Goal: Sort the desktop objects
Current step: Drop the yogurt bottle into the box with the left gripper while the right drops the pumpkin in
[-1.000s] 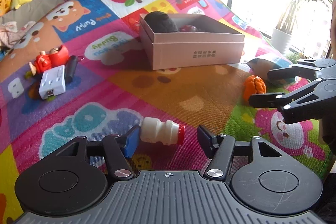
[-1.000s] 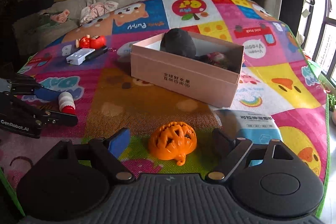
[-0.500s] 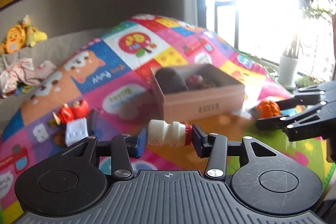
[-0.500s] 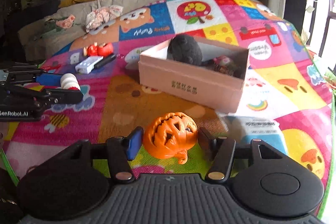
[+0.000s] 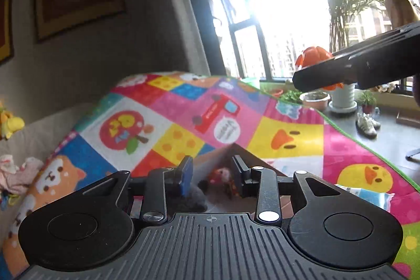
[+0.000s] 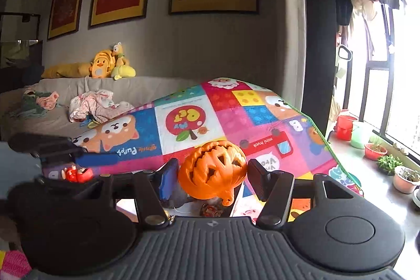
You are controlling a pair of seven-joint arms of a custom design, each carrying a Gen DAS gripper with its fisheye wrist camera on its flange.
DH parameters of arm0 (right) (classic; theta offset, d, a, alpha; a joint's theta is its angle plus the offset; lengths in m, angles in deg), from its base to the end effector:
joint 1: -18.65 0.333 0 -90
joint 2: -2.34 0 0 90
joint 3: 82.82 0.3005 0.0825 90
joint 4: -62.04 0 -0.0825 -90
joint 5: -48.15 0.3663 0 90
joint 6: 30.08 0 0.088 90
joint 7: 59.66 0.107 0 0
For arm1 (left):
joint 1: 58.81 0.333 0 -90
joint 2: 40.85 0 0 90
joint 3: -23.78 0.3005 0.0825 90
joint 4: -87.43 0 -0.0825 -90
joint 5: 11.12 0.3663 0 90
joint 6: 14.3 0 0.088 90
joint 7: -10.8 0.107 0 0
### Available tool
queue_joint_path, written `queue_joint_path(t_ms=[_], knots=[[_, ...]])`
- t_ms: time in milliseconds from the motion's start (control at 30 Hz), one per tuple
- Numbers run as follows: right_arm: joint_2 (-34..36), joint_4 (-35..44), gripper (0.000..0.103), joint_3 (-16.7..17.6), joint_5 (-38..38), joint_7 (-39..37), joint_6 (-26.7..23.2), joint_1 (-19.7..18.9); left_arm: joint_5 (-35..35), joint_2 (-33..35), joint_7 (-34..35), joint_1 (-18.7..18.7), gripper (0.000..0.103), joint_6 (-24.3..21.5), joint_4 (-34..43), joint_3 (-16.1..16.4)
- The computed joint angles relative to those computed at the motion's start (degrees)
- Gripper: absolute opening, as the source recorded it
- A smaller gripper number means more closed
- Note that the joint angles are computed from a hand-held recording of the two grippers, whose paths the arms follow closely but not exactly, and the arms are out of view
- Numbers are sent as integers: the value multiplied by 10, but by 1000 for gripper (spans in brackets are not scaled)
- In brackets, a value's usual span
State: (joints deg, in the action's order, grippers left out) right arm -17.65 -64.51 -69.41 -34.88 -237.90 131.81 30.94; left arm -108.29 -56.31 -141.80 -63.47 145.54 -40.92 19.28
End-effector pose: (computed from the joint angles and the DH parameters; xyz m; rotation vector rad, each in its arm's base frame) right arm 0.4033 0.2642 0.5784 -1.4892 1.3369 -1.0225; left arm 0.4878 -0.0353 0.5225 -0.8351 1.9462 -1.1966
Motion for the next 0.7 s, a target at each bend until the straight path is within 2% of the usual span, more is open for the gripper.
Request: queue_joint_path(t_ms=[133, 233, 267, 300, 333, 400, 433, 533, 600, 633, 700], knots=[[59, 37, 57, -18, 23, -27, 17, -2, 79, 76, -104, 4, 37, 9, 47, -4], [104, 60, 57, -38, 67, -61, 50, 3, 106, 77, -151, 21, 38, -18, 41, 11], [120, 68, 57, -44, 88, -77, 61, 5, 105, 74, -153, 26, 41, -24, 36, 15], [137, 76, 58, -50, 111, -96, 71, 8, 109, 65, -160, 32, 50, -29, 26, 20], [154, 85, 58, -55, 139, -118, 79, 12, 114, 56, -171, 37, 54, -29, 16, 24], [182, 102, 58, -62, 180, -140, 73, 21, 138, 37, -204, 49, 58, -35, -11, 33], [189, 108, 58, -64, 187, -141, 63, 26, 152, 30, -221, 53, 59, -37, -22, 38], [187, 99, 63, -65, 167, -128, 52, 46, 210, 2, -282, 69, 78, -38, -66, 51], [173, 78, 76, -60, 136, -123, 59, 57, 247, -14, -321, 79, 84, -39, -92, 61], [166, 65, 76, -55, 133, -133, 61, 63, 258, -20, -334, 82, 85, -43, -102, 68], [161, 38, 76, -46, 182, -204, 67, 80, 266, -34, -350, 85, 91, -47, -122, 80]])
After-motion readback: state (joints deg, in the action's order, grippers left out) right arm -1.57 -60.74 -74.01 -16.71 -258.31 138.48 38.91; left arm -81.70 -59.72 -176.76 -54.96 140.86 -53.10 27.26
